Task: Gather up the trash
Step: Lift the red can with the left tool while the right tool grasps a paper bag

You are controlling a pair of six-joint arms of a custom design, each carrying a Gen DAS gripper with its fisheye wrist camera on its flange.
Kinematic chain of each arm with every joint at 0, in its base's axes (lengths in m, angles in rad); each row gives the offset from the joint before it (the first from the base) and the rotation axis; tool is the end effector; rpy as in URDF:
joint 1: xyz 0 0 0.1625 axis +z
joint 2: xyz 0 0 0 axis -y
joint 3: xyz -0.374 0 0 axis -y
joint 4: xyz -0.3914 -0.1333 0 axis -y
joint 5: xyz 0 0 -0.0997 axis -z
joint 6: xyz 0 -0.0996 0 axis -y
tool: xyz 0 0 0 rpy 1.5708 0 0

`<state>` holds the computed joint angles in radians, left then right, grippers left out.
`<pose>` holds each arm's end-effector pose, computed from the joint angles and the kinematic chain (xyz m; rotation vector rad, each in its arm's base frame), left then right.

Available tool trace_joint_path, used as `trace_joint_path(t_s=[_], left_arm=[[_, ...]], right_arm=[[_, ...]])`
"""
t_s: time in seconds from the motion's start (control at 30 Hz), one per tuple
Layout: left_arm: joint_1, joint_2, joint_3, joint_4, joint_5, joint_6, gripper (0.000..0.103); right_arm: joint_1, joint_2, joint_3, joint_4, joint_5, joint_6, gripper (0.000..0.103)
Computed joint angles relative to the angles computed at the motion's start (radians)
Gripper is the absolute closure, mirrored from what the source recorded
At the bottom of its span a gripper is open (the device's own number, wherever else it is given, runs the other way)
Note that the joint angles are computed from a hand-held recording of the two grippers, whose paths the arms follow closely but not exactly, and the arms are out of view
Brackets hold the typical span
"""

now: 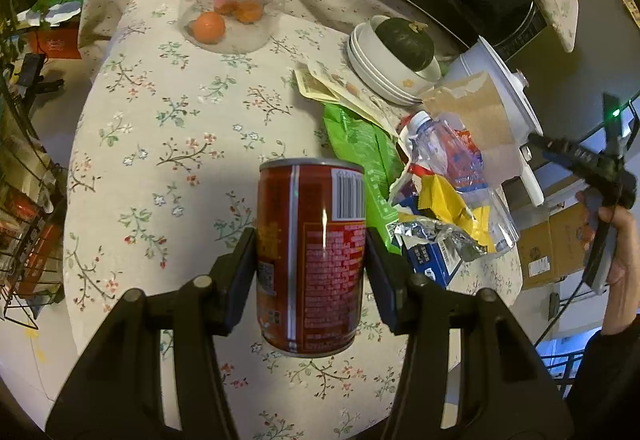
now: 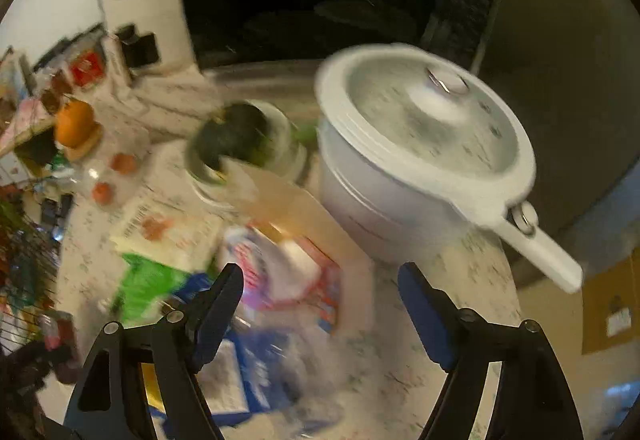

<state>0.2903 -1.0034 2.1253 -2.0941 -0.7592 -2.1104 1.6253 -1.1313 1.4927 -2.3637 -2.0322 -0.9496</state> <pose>-0.3384 -0.3156 0.0125 -0.6836 2.3495 -1.1272 0.1244 -0.6473 0.3233 1.1055 -2.2849 0.2432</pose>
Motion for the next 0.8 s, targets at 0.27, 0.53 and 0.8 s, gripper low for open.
trace_joint_path(t_s=[0.27, 0.53, 0.8], left_arm=[[0.01, 0.05, -0.057, -0.004, 0.01, 0.05, 0.049], [-0.006, 0.09, -0.096, -0.053, 0.071, 0.122, 0.049], [-0.021, 0.165, -0.163, -0.126, 0.093, 0.232, 0.049]], right_arm=[[-0.077, 0.079, -0.02, 0.016, 0.056, 0.064, 0.1], [-0.063, -0.093, 0.049, -0.059, 0.25, 0.026, 0.101], [-0.133, -0.36, 0.103, 0.064, 0.378, -0.058, 0.101]])
